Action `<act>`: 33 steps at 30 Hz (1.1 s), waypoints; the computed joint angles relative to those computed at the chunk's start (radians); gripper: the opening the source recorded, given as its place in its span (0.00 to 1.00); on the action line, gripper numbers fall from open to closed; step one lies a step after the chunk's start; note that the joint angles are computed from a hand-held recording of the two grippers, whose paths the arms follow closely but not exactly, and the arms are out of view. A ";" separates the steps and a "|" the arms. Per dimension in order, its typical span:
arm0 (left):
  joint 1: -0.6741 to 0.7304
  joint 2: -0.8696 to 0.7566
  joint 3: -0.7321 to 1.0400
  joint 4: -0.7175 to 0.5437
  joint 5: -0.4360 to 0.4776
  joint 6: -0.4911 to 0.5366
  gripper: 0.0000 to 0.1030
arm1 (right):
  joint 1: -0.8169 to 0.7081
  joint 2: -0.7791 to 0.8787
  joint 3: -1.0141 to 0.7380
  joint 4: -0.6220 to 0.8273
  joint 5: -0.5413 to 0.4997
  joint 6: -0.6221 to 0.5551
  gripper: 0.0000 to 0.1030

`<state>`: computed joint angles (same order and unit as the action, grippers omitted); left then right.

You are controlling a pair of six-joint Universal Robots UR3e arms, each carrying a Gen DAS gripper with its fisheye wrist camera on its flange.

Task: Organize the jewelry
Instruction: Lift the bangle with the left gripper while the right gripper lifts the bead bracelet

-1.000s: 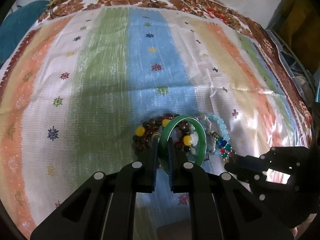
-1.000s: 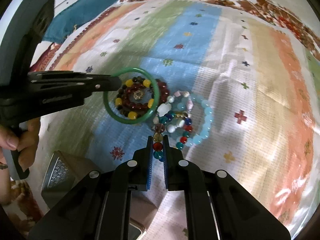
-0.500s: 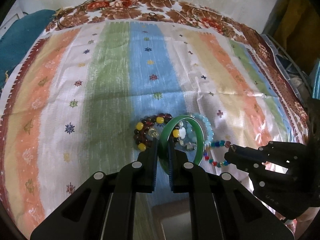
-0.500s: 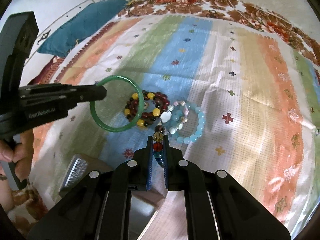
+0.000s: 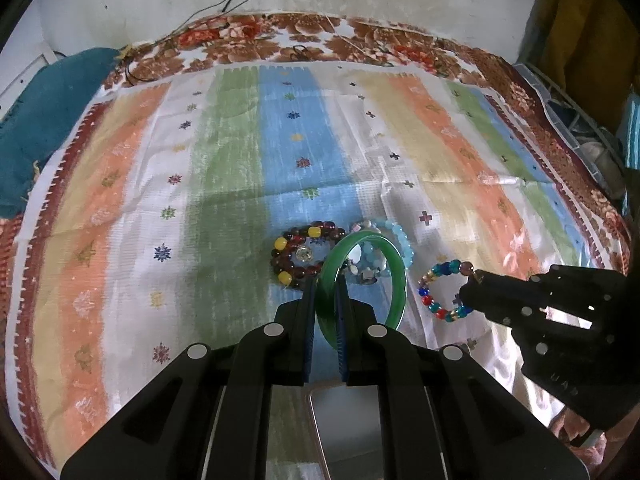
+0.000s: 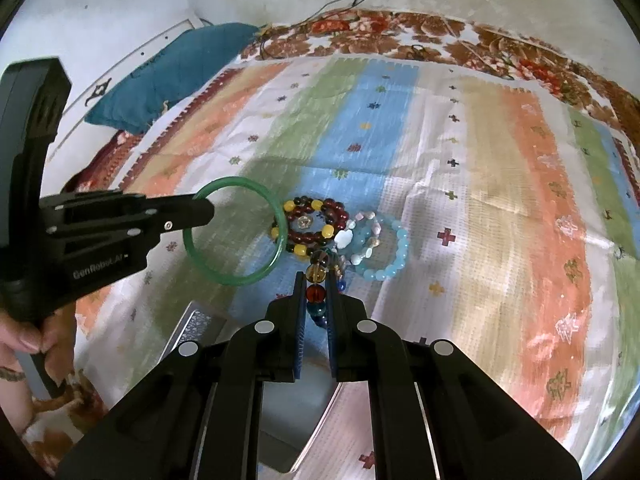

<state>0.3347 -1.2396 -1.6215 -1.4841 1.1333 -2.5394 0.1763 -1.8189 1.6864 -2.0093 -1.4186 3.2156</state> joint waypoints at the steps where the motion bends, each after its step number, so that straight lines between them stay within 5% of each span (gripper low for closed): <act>1: 0.003 0.005 0.004 -0.015 -0.003 0.007 0.08 | -0.001 -0.005 0.001 0.000 0.000 0.004 0.10; 16: 0.156 0.188 0.039 -0.302 -0.097 0.166 0.09 | 0.055 -0.101 0.004 0.000 -0.021 0.072 0.10; 33: 0.403 0.429 0.048 -0.598 -0.143 0.419 0.09 | 0.220 -0.127 0.013 0.009 -0.199 0.194 0.10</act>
